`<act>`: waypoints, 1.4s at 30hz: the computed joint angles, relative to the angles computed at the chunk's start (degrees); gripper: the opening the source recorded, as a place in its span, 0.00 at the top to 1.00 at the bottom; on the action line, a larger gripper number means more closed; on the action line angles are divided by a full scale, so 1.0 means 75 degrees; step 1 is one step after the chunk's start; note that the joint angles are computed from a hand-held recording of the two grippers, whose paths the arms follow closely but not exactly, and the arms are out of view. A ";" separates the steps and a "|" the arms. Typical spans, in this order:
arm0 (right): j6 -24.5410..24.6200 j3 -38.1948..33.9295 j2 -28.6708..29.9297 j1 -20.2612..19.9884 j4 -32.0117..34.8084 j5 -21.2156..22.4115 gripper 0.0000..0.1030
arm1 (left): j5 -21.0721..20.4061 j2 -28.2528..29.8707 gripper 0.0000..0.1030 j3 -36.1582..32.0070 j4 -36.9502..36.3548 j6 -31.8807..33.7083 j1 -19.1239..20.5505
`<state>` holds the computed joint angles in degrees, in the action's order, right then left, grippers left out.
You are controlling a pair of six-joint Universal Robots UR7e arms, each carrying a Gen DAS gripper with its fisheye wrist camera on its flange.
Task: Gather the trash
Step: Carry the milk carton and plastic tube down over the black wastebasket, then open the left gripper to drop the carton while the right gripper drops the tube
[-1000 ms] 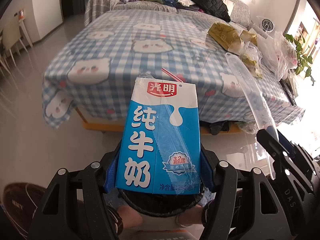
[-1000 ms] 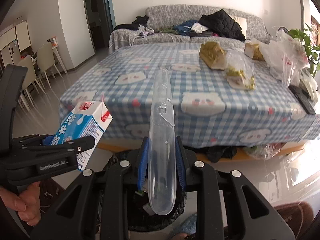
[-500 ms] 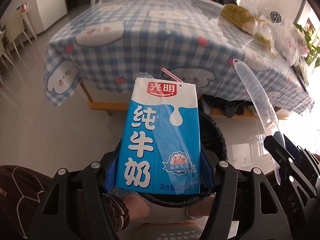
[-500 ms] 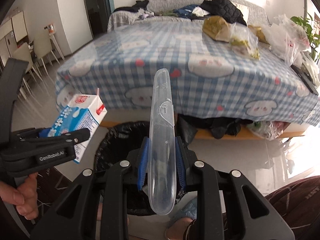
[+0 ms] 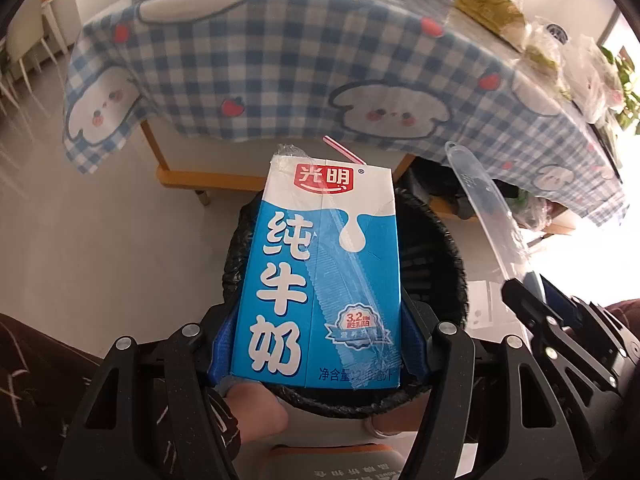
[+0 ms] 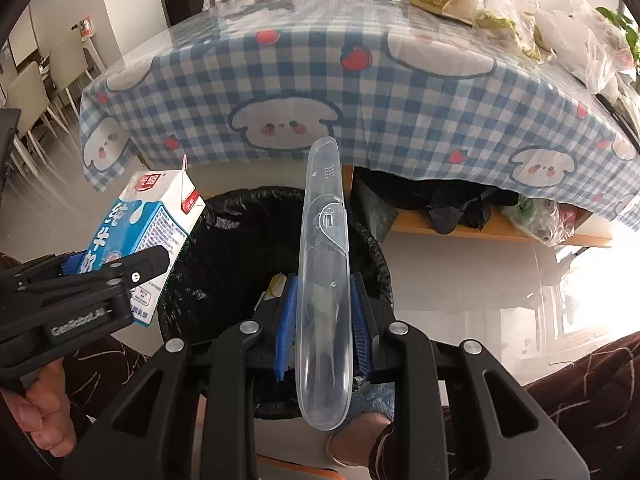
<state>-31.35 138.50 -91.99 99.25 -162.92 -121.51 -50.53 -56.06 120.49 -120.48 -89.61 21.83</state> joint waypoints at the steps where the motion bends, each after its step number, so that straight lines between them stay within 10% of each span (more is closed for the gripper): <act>1: -0.0006 0.0010 0.0027 0.0001 -0.0004 -0.0029 0.76 | -0.0007 0.0042 0.38 0.0014 -0.0021 -0.0022 0.0036; 17: -0.0137 0.0020 0.0045 -0.0406 -0.0057 -0.0358 0.76 | -0.0152 0.1009 0.32 -0.0300 -0.0876 0.0762 0.0507; 29: -0.0014 0.0030 0.0523 -0.0246 -0.0172 -0.0464 0.76 | 0.0015 0.0562 0.07 0.0031 -0.0051 0.0133 0.0357; 42: 0.0247 -0.0040 0.1095 0.0012 -0.0166 -0.0533 0.75 | -0.0072 -0.0001 0.06 0.0342 0.0561 -0.0297 0.0295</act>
